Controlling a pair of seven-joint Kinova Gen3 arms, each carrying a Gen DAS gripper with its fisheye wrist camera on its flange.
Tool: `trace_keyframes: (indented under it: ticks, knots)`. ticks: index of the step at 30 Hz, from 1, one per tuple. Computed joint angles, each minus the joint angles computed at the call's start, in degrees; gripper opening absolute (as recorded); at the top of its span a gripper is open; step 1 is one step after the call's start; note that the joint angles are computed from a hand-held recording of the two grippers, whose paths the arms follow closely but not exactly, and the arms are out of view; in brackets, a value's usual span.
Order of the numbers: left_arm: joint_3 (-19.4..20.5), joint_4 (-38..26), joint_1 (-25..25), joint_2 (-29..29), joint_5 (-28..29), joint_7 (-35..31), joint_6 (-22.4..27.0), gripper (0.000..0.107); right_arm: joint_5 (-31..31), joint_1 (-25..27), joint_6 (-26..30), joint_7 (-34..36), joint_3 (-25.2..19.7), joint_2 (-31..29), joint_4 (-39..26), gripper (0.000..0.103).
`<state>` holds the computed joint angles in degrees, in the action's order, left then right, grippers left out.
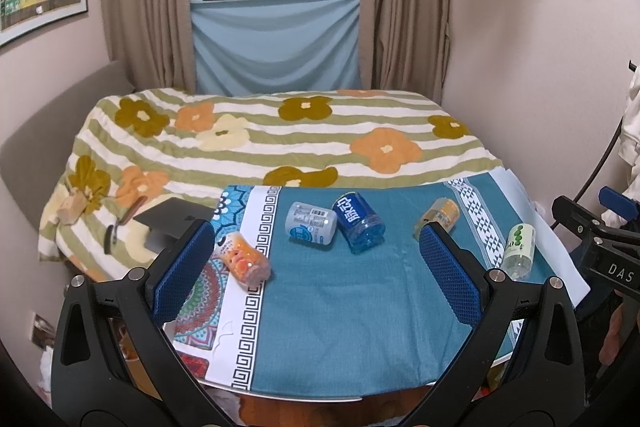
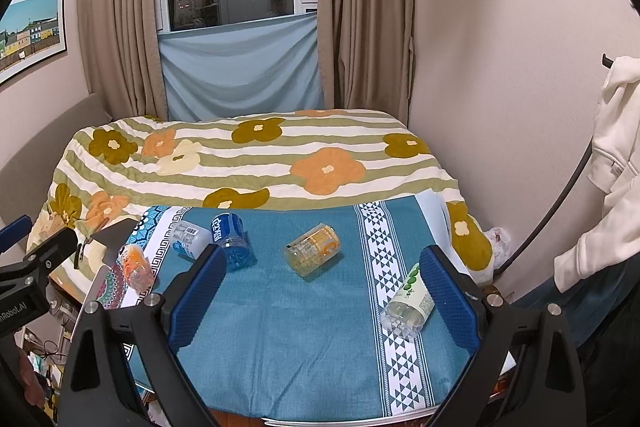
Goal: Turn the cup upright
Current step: 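Move the left gripper to the lying white green-dotted paper cup and grasp it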
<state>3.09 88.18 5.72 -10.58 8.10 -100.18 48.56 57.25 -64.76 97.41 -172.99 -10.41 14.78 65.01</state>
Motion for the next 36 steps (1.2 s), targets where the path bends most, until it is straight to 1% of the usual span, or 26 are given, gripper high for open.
trace_keyframes:
  ticks: [3, 6, 10, 14, 18, 22, 26, 29, 32, 36]
  knots:
    - [0.47, -0.96, 0.43, 1.08, -0.14, -0.37, 1.67, 0.103, -0.49, 0.22, -0.7, -1.61, -0.11, -0.43, 1.15, 0.096]
    - [2.18, -2.58, 1.28, 3.03, -1.74, -0.27, 3.34, 0.103, -1.73, 0.76, -0.62, -3.08, -0.49, -1.0, 2.52, 0.096]
    - [4.15, -4.5, 3.33, 6.12, -3.3, -0.52, 4.69, 0.103, -4.3, 2.65, -1.24, -6.45, -1.46, -3.12, 6.55, 0.096]
    - [6.41, -7.65, 6.57, 10.82, -5.49, -0.15, 6.93, 0.103, -6.3, 5.04, -1.4, -9.71, -2.95, -5.07, 10.71, 0.096]
    - [7.66, -10.35, 10.19, 15.3, -6.39, -0.11, 8.1, 0.103, -8.86, 8.36, -2.07, -12.04, -4.35, -7.74, 16.06, 0.096]
    - [8.59, -13.87, 14.86, 20.43, -8.55, 0.5, 8.71, 0.103, -11.39, 11.67, -3.46, -14.57, -6.0, -10.42, 21.49, 0.096]
    - [9.03, -18.5, 19.74, 25.79, -10.29, 0.76, 9.94, 0.103, -13.39, 15.17, -5.92, -16.15, -7.34, -13.17, 26.84, 0.096]
    - [8.89, -22.63, 23.09, 29.96, -11.1, 0.58, 11.66, 0.103, -13.95, 17.32, -6.81, -16.38, -8.45, -14.63, 29.56, 0.096]
    - [8.83, -27.71, 25.82, 34.61, -10.86, -0.17, 14.17, 0.103, -14.06, 18.97, -7.59, -16.16, -9.5, -15.78, 31.88, 0.096]
    - [8.59, -35.44, 28.66, 40.98, -9.53, -2.01, 19.15, 0.103, -14.5, 20.8, -9.04, -15.93, -10.45, -17.12, 35.01, 0.096]
